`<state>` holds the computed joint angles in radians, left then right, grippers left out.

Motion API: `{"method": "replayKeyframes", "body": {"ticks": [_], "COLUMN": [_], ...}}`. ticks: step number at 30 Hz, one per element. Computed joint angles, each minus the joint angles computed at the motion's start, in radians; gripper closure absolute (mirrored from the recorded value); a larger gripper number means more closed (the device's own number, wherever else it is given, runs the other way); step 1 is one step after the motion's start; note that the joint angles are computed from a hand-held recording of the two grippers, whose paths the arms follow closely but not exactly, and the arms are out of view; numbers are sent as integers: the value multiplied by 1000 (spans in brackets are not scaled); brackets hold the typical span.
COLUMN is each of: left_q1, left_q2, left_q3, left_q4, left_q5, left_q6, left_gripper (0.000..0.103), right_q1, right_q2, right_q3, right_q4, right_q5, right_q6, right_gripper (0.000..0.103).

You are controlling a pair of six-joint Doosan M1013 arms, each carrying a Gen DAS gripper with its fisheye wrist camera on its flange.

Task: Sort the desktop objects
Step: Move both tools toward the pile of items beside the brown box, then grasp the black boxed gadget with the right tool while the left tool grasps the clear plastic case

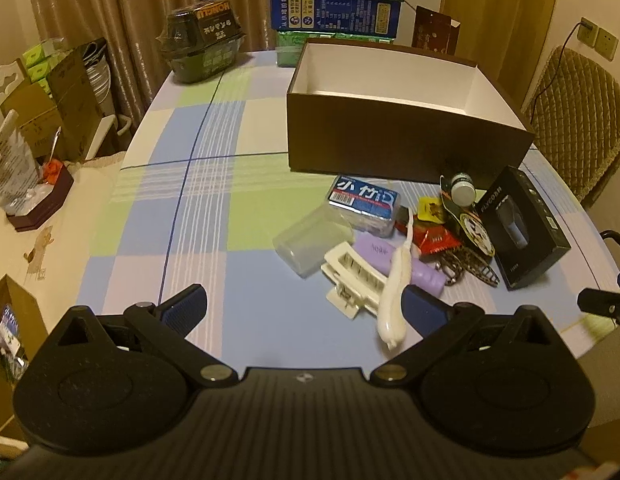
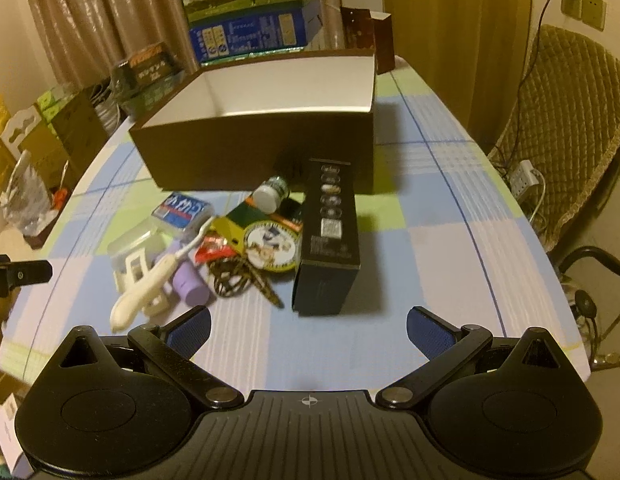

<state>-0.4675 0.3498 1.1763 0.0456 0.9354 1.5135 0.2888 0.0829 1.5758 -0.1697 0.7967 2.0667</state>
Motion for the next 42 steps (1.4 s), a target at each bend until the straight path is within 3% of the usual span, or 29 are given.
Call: {"method": "replayKeyframes", "body": {"ticks": [14, 25, 32, 36, 42], "left_q1": [28, 48, 54, 57, 59], "left_q2": [91, 162, 201, 217, 245], "left_q3": [-94, -171, -215, -232, -265], "left_q4": [-84, -146, -150, -156, -171], "left_q5": [-8, 32, 66, 80, 113], "left_q6": [151, 241, 278, 301, 352], "left_gripper": [6, 9, 9, 9, 14], "right_q1": [-30, -58, -62, -61, -52], "right_q2": [65, 128, 165, 175, 171], "right_q3": [-53, -96, -126, -135, -133], "right_q4": [-6, 21, 25, 18, -54], "right_q5": [-36, -42, -21, -9, -2], "right_q6": [-6, -34, -39, -52, -31], "right_gripper": [3, 35, 47, 60, 63]}}
